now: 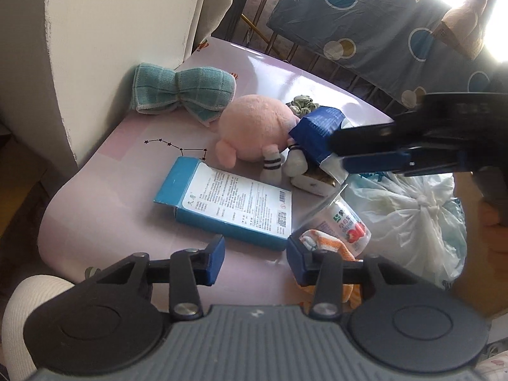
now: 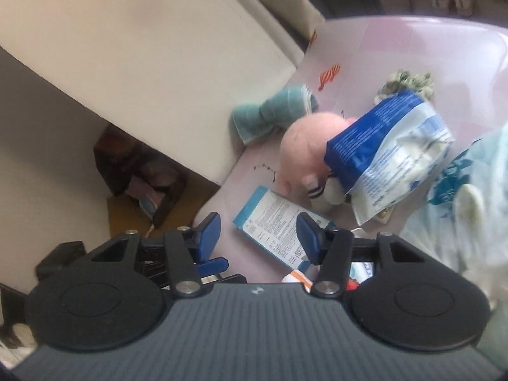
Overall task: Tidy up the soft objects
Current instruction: 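Reach the right tool to the blue-and-white medicine box and grasp it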
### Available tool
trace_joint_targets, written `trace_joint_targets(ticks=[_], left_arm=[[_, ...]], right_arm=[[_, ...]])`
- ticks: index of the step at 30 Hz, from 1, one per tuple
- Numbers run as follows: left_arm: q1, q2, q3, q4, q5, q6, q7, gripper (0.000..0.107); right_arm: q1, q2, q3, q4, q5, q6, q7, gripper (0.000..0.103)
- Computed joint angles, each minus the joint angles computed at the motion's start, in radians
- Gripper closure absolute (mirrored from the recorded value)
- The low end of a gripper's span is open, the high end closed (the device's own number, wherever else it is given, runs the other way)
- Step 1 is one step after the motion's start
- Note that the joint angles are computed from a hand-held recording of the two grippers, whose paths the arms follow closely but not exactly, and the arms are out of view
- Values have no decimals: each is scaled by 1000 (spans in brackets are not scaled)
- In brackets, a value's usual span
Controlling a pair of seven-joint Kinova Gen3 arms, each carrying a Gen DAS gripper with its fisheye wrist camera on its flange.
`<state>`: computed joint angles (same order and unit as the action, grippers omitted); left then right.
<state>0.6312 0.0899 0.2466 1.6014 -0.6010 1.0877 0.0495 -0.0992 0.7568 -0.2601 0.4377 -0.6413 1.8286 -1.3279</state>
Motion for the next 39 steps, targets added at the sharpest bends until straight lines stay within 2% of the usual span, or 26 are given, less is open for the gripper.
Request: trace_joint_targets(ticks=[3,5,12,18,30,35,39], left_arm=[[-18,7,-10,9,24,-30,-19,70],[-29,9,-18,18,41,-50,-29,72],[-54,34,-38,8,102,-48,-83,73],[-66,25,-48,25,129,-48,-84,73],[-94,-41,-29,80,130,10,-7,69],[-141,-103,-14,144,166,-64,12,63],[-174,-120,5,162,180,-110,1,56]], right_arm=[[-111,15,50,-19,106,-3,8,56],[-153,23,71,-8,157,-12,-6,57],[-210,49,91,-13,245,-32,-49,57],[-215,90,70,-84,226,22,-113,57],[-233,82,44,-65,177,66,-155,55],[-231,61,50,-31,181,15,-143,55],[-235,33,63,27,210,-63,-97,55]])
